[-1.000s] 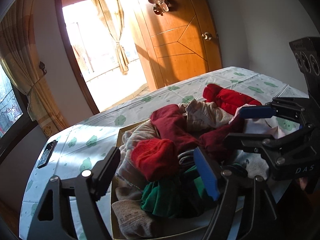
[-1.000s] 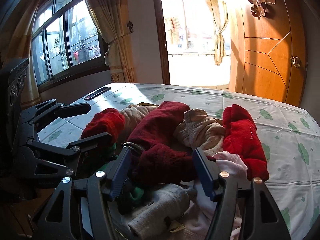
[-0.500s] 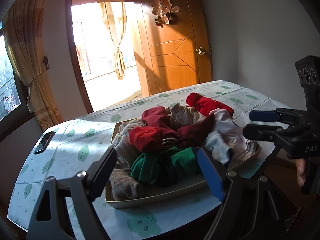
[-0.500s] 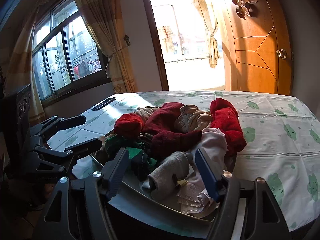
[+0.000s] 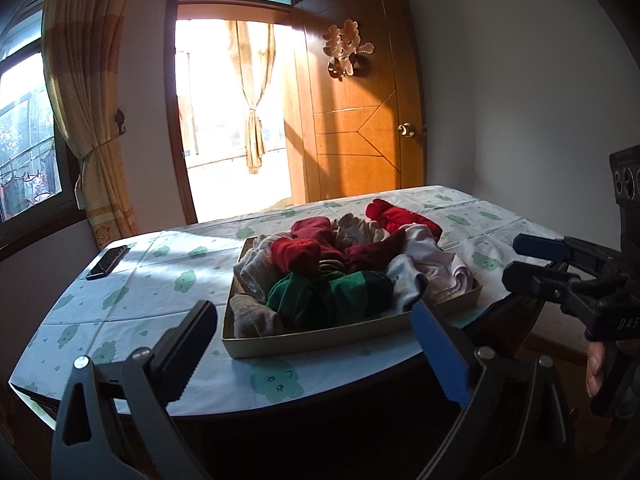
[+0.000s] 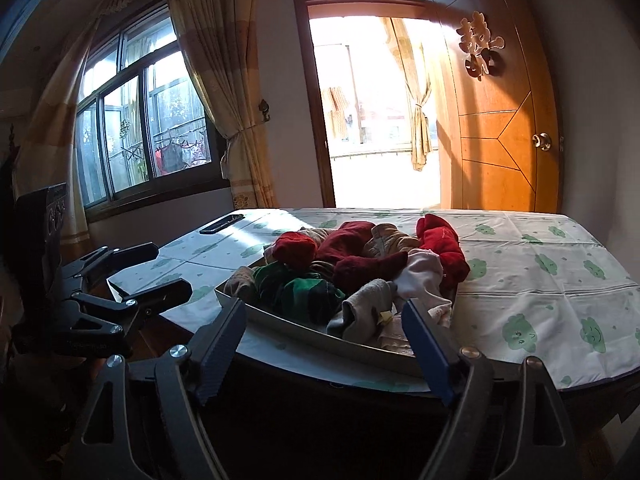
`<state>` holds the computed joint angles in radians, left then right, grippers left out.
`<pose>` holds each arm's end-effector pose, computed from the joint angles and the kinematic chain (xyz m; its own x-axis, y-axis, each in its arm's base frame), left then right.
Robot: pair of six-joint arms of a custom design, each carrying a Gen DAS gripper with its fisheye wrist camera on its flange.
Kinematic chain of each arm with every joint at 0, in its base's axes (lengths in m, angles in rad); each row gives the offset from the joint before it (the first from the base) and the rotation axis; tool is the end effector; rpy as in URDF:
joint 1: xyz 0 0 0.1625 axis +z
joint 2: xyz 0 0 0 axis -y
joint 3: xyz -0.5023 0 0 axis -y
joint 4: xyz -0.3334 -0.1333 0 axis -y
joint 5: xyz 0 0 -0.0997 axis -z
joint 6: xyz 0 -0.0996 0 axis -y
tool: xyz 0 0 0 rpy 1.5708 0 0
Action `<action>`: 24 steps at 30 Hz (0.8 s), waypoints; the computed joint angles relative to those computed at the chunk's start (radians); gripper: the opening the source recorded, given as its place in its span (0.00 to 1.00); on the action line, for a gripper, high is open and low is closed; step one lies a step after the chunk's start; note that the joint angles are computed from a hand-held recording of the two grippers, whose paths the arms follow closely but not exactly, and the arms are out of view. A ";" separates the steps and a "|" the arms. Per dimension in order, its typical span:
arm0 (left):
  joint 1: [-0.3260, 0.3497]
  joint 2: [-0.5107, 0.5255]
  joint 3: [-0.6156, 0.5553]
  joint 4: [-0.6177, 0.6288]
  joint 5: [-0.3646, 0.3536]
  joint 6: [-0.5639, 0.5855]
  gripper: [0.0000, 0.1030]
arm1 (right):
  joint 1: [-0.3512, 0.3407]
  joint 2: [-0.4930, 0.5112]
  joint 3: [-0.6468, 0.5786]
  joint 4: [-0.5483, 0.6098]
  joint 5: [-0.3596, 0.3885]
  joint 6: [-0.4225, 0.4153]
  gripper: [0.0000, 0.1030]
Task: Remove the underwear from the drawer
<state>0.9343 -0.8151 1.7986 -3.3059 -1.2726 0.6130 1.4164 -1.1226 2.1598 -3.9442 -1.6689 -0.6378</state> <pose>-0.2658 -0.6331 0.2491 -0.4764 0.6708 -0.5684 0.8660 0.2465 -0.4350 0.0441 -0.5198 0.4021 -0.7995 0.0618 0.5974 -0.5481 0.3317 -0.7678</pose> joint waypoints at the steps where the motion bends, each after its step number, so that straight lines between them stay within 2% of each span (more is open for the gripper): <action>1: 0.000 -0.001 0.005 -0.007 0.002 -0.001 0.96 | 0.001 0.002 0.001 0.004 0.004 0.001 0.79; 12: 0.001 -0.007 0.038 -0.047 0.010 -0.003 0.97 | 0.008 0.018 0.020 -0.023 0.014 0.005 0.79; 24: 0.002 -0.008 0.027 -0.017 0.017 -0.030 1.00 | 0.022 0.019 0.034 -0.069 0.028 -0.013 0.79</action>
